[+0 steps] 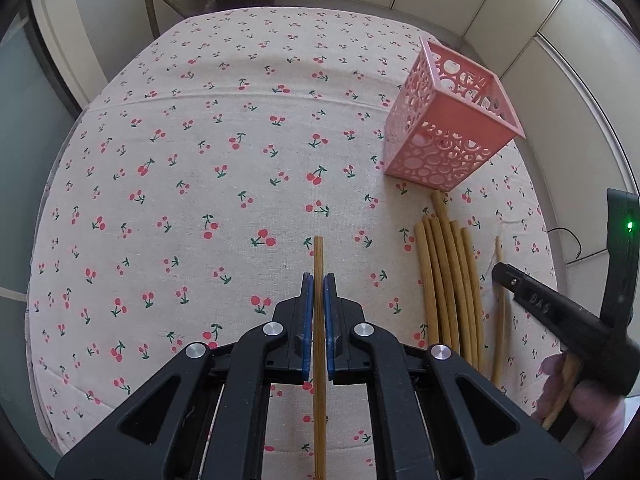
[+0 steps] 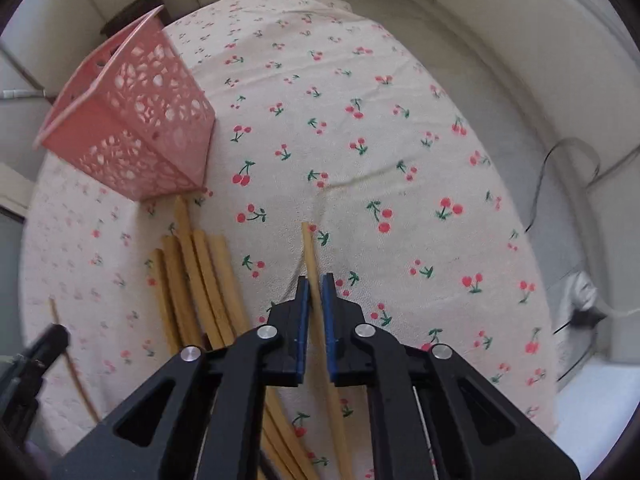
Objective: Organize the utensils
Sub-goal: 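Grasp a wooden chopstick with the right gripper while the left gripper holds its chopstick, then carry both chopsticks over the pink basket and open both grippers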
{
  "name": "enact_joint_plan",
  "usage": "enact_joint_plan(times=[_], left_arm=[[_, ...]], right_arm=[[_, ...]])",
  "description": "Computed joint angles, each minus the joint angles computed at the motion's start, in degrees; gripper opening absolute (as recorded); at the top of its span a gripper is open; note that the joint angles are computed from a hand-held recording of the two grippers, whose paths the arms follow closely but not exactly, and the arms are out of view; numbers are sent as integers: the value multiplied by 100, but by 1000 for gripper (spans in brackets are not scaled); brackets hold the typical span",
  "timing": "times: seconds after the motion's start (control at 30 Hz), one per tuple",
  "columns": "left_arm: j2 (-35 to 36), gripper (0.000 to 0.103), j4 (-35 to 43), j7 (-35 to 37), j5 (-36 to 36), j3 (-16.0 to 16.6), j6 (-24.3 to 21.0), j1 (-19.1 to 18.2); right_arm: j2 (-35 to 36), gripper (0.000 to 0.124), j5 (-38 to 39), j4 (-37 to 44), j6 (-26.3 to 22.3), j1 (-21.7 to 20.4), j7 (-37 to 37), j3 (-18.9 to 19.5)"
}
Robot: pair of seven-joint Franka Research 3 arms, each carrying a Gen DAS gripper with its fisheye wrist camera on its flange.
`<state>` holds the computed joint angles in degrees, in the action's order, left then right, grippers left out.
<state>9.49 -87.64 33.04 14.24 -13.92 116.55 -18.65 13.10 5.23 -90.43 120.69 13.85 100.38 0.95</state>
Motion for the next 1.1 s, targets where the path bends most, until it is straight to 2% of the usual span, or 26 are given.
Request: enact_joint_plan(times=[0.07,0.2,0.37,0.57,0.77,0.9,1.1], left_arm=[[-48,5,-75,-9,-35,2,69,12],[-151,5,-233,-29,-86,4,364,47],[-475,5,-662,-32,-156,19,1160,143],[-792,5,-989,-174,-33,13,1787,209],[-1158,5,-1140,-317,330,-54,1951,200],[-1457,5,-1150,-309,765,-153,1805,187],[-1605,5,-812,-749,1697,-320,1570,273]], right_arm=[[55,6,537,85,-120,-186,-231,21],[-28,6,772,-7,-106,-296,-352,-18],[-519,6,1389,-436,413,-455,-761,3],[-1038,6,2117,-771,864,-554,-1201,-11],[-1495,6,2739,-1017,1130,-611,-1714,-109],[-1830,6,3141,-1207,1303,-609,-2056,-190],[-2044,6,3597,-1055,1617,-611,-2180,-321]])
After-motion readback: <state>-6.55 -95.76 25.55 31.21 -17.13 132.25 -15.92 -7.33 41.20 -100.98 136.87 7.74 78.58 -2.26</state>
